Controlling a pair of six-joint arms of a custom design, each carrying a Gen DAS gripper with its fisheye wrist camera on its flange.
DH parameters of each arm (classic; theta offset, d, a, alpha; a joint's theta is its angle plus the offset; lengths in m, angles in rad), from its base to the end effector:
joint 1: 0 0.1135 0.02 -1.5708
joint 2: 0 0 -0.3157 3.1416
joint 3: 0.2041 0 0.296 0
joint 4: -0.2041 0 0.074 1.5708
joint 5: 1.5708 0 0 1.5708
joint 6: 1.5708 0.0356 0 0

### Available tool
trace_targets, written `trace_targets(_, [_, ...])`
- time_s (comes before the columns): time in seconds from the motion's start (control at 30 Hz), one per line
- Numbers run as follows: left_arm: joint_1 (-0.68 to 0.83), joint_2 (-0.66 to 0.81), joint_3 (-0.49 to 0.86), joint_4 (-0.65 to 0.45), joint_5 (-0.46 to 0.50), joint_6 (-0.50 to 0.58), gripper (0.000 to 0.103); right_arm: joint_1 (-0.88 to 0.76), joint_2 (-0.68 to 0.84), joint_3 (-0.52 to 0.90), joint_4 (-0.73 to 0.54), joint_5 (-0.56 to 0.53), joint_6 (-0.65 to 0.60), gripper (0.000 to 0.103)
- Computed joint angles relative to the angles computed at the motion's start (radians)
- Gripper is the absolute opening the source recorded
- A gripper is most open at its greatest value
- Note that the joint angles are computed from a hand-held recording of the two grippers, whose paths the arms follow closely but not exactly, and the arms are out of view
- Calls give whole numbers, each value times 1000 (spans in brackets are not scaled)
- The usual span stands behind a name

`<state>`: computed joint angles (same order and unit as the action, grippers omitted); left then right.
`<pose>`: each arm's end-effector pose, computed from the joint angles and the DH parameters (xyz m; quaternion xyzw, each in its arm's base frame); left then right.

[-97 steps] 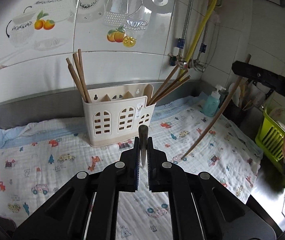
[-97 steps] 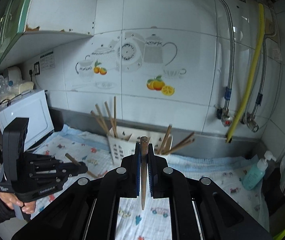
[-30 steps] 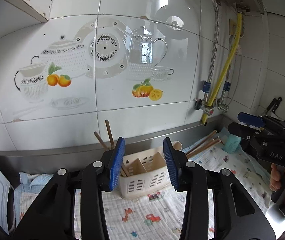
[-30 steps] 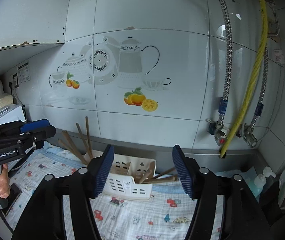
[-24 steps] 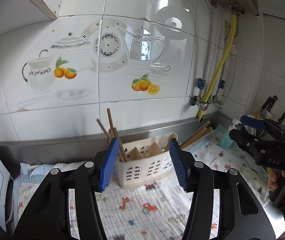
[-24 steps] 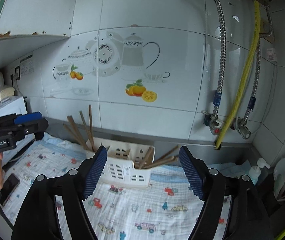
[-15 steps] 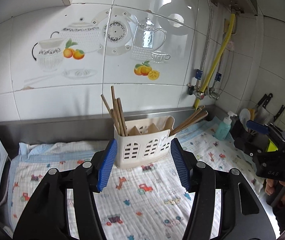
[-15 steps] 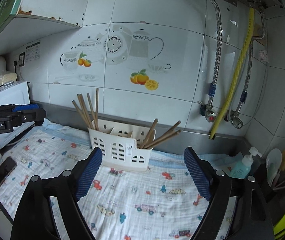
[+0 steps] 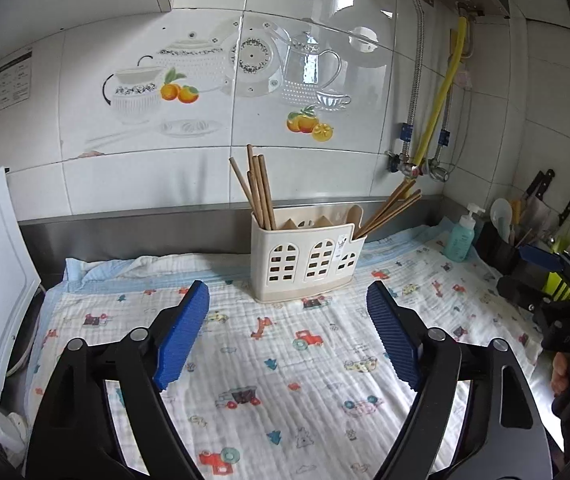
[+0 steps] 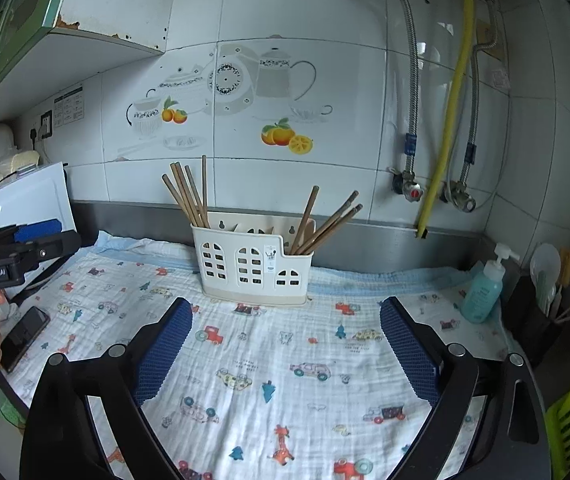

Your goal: Organize utensils

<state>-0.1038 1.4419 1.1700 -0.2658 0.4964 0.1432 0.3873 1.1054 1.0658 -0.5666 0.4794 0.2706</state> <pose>0.3615 -0.0547 0.3526 0.2242 0.8215 -0.2041 0.4829 0.2443 0.0819 0.3839 0.0597 0.8656 -0.0535 0.4943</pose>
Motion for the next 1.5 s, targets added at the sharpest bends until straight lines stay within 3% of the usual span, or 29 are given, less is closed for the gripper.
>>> trace_targets(0.33, [-1,-93,-120,44,-53,29,94,32,-53,-59,-34,20,99,94])
trace_targets(0.8, [1,-138,-193,68,-83,15,96,130,-63,-70,-87,138,148,95])
trace_targets(1.5, [33,-142,-216,65,-86,0,97,149,-62,-81,-96,133,183,96])
